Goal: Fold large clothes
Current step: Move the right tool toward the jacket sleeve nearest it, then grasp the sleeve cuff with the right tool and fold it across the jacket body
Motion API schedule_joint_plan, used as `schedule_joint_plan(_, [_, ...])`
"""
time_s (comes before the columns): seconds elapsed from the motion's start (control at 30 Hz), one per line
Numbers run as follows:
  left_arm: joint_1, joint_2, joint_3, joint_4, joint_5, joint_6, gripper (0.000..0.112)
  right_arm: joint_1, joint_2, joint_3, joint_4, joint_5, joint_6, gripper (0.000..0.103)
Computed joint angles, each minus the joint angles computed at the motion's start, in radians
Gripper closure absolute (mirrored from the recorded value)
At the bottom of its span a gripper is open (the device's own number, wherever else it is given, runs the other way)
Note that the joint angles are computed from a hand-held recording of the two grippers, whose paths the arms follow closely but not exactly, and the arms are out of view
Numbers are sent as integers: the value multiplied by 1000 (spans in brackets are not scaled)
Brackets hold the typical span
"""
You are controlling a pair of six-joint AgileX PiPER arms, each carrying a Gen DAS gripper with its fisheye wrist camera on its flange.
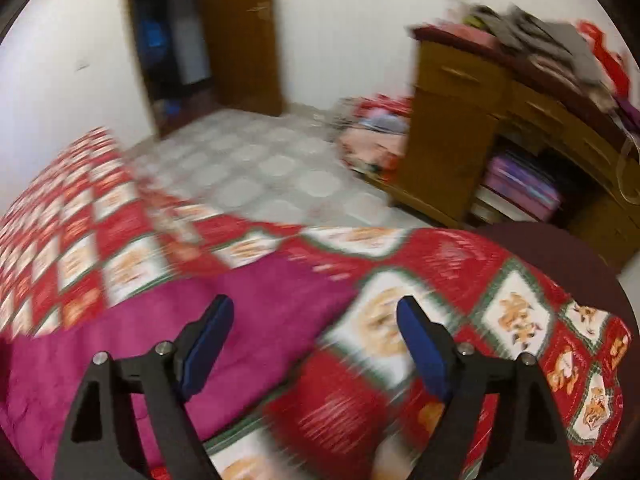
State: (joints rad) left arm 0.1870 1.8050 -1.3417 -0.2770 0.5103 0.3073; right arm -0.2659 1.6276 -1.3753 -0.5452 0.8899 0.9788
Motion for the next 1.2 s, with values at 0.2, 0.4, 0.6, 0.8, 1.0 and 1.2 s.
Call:
schedule_joint_plan(0.2, [1,0,1,3,-1,0,10,-80,203,-151,135,9,-210,16])
schedule_joint_plan(0.4, [-1,1,1,10,-3,-6,10,-41,232,-146,132,65,-319,89])
schedule_joint_plan(0.6, [1,1,3,-3,-7,4,10,-38,-6,23,109,-97,-230,91])
schedule_joint_plan(0.8, [2,2,4,-17,-9,14,10,221,-94,-60,-52,-47,-133,91])
schedule_joint_plan(1.0, [12,-3,14,-57,-13,52,10,600,-18,-227,-212,14,-60,92])
schedule_joint_plan(1.2, [22,-7,23,-107,-17,96,10,837,227,-430,-167,-22,-90,92])
